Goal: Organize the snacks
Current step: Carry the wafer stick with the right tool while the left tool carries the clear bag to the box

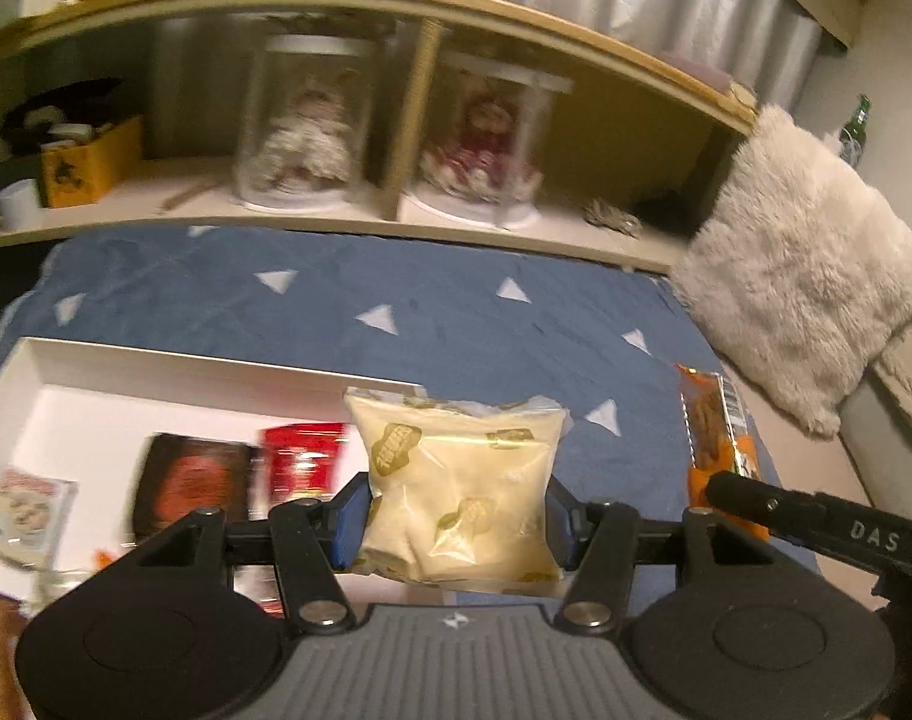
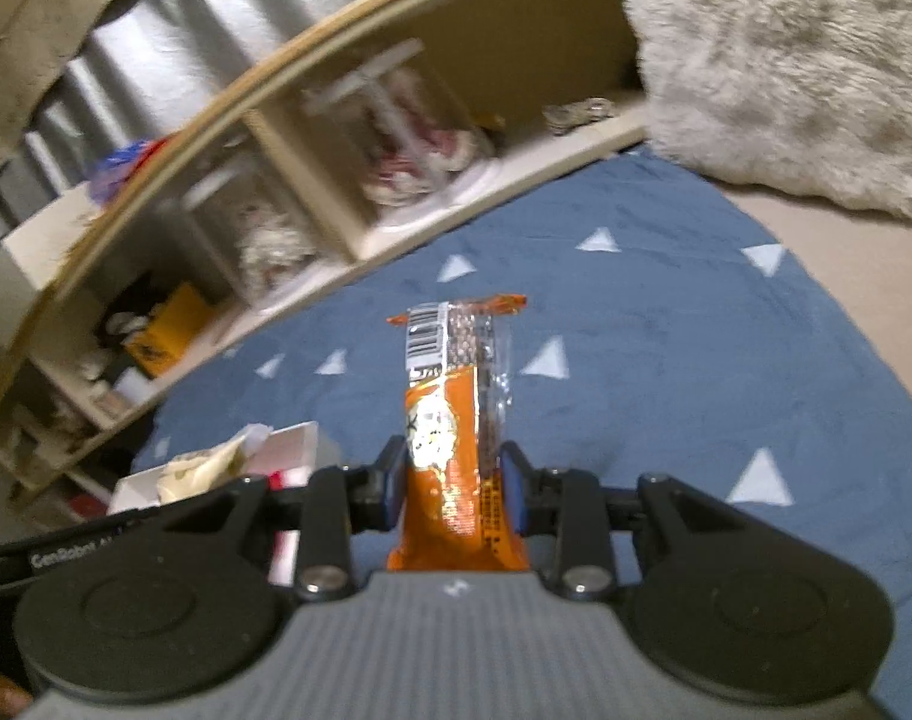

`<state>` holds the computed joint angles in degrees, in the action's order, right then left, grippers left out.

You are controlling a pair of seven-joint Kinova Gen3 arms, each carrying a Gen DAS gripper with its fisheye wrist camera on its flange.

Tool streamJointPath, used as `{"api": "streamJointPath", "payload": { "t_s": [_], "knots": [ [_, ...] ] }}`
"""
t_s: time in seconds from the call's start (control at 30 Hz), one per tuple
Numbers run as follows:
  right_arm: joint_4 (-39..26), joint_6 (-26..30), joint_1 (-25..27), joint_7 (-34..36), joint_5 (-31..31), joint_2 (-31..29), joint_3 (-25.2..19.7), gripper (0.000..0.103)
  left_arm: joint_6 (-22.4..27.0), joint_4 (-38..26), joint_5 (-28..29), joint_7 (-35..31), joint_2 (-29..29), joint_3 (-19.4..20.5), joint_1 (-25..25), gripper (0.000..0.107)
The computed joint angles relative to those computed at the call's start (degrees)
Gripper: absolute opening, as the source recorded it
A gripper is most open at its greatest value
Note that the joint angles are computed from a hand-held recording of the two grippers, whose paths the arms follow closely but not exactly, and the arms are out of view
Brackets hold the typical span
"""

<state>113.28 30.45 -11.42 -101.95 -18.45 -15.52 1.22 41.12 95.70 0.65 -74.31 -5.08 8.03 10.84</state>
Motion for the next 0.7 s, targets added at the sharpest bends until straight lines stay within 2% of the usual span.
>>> {"api": "streamJointPath", "payload": {
  "t_s": [0.17,0.23,0.4,0.57,0.7],
  "knots": [
    [-0.3,0.4,-3.1,1.8,-2.9,-0.3,0.3,0.038,0.5,2.5,1.0,-4.1,-4.2,-2.7,-1.9,0.058],
    [-0.3,0.5,-3.1,1.0,-2.5,-0.6,-1.3,0.038,0.4,3.6,1.7,-5.8,-5.8,-3.9,-2.9,0.058],
    [-0.8,0.3,-5.0,1.1,-3.3,0.5,-2.1,0.038,-1.4,5.8,3.3,-8.9,-8.1,-6.4,-5.8,0.058],
    [-2.7,0.4,-5.6,-1.0,-2.6,3.4,-4.8,0.038,-3.4,6.3,4.8,-11.3,-6.4,-8.8,-8.9,0.058],
    [-5.9,0.9,-5.4,-6.1,0.8,7.1,-8.2,0.038,-4.1,5.6,9.6,-14.8,-2.4,-11.9,-11.1,0.058]
  ]
}}
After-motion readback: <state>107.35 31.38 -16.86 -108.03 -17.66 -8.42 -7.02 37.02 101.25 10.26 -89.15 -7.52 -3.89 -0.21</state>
